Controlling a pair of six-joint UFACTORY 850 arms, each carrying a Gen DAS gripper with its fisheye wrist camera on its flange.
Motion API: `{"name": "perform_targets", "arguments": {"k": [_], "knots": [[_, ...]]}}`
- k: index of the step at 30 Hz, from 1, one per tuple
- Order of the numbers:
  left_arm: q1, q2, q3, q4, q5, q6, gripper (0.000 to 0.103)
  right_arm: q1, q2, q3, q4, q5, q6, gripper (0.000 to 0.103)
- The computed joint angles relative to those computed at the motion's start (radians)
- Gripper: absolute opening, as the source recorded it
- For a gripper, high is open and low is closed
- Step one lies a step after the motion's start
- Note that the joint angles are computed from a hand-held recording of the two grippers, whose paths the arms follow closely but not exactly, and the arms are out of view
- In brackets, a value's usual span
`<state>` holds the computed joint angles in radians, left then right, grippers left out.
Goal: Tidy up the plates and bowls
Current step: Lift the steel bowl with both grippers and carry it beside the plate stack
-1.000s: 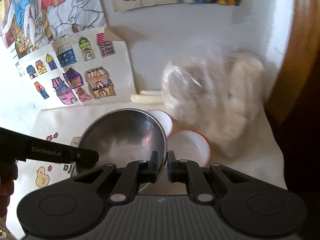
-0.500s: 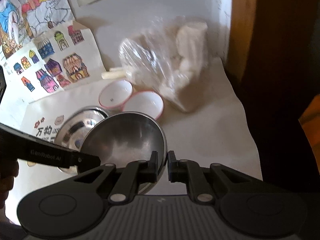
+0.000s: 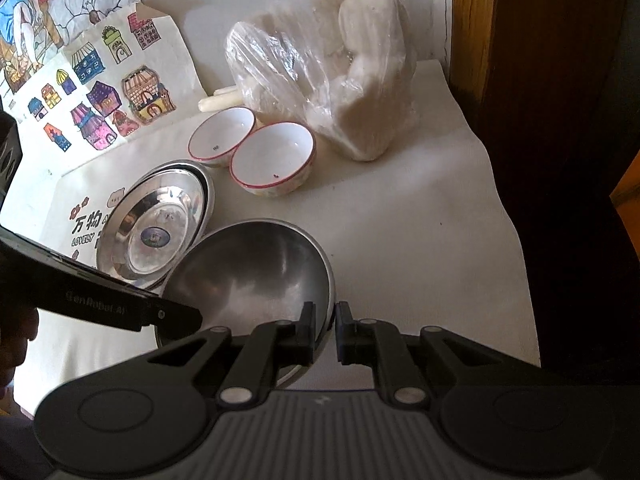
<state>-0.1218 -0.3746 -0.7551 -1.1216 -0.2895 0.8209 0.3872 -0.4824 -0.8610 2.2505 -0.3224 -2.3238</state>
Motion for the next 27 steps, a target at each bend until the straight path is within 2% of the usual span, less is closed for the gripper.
{"name": "perform_targets", "arguments": {"k": [15, 23, 27], "knots": [[-0.042, -0.033, 0.007, -0.042, 0.056, -0.04, 0.016, -0.039, -0.043, -0.03, -0.202, -0.032, 0.082, 0.011], [-0.052, -0.015, 0.031, -0.149, 0.083, 0.036, 0.016, -0.054, -0.054, -0.039, -0.265, -0.058, 0.1, 0.011], [-0.051, -0.005, 0.04, -0.192, 0.091, 0.069, 0.022, -0.059, -0.055, -0.039, -0.285, -0.065, 0.109, 0.012]]}}
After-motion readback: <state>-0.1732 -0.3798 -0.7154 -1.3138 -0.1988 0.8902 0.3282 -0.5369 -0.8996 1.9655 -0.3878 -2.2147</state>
